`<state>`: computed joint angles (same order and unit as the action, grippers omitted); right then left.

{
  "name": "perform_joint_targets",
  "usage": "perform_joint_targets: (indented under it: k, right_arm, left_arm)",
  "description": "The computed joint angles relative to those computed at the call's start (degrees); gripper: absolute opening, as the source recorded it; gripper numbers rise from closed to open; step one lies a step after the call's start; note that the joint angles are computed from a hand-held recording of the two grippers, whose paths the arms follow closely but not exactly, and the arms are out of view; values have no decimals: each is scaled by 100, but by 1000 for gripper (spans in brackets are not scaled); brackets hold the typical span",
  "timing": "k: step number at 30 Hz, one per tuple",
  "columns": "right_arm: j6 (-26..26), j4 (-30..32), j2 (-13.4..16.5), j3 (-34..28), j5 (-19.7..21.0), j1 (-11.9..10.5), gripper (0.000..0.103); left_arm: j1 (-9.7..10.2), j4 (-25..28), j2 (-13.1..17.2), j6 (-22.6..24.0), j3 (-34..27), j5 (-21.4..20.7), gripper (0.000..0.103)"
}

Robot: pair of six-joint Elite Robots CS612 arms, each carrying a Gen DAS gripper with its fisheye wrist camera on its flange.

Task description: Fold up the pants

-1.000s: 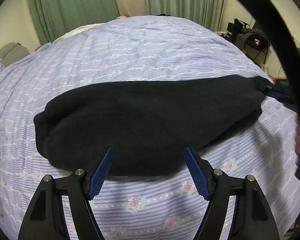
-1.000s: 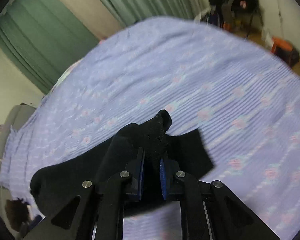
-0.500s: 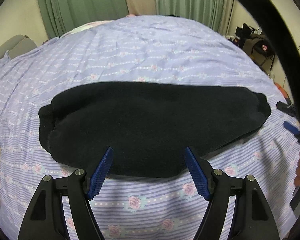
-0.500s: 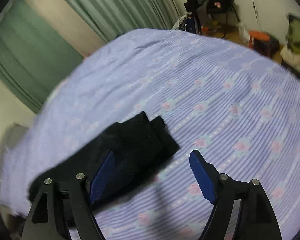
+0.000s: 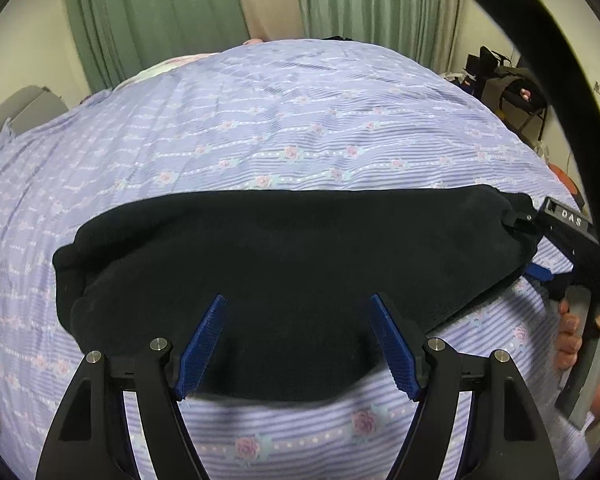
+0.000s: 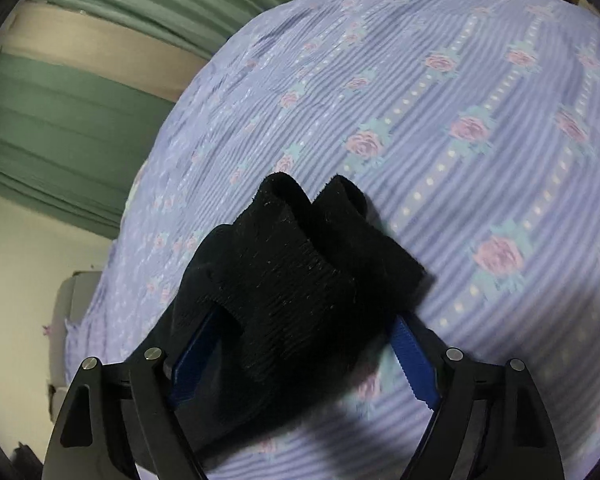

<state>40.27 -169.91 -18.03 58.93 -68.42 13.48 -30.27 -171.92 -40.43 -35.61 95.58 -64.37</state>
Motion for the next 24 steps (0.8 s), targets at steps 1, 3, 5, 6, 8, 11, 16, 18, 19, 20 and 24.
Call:
perform_joint_targets:
  k: [1,3,5,6,8,11,16,18,19,20,24]
  right_arm:
    - [-56,69,21,-67,-15,3,78]
    - [-132,98,27,-85,17,9,55]
    - [-140,151,17,-109,43,14,37]
    - [-142,130,-32,-45,-2,20,34]
    - [-165,-85,-199,198,-123,33,32]
    - [-359,-419,-472,585,-406,93,29]
    - [-530,-859,-793,972,-767,172,25]
    - [-656,-885,-843,989,-821,202,25]
    - [-755,-823,-839,946,-836,212,25]
    - [-831,-731,-822,887,-894,235,25]
    - [-884,-514,-732,653,-933,264,24]
  left_arm:
    - [9,-6,13,5,-20,-14,74]
    - [49,-22,28,-62,-44,-108,74]
    - [91,-72,36,-109,-55,-226,74]
    - [115,-89,40,-130,-64,-288,74]
    - [153,-162,41,-137,-47,-388,74]
    - [204,-268,72,-186,-48,-664,74]
    - [247,86,224,-88,-185,-1095,65]
    - [191,128,300,70,-207,-927,66]
    - [150,144,344,184,-231,-779,66]
    - [92,162,385,313,-249,-562,67]
    - [-134,136,547,870,-304,381,74]
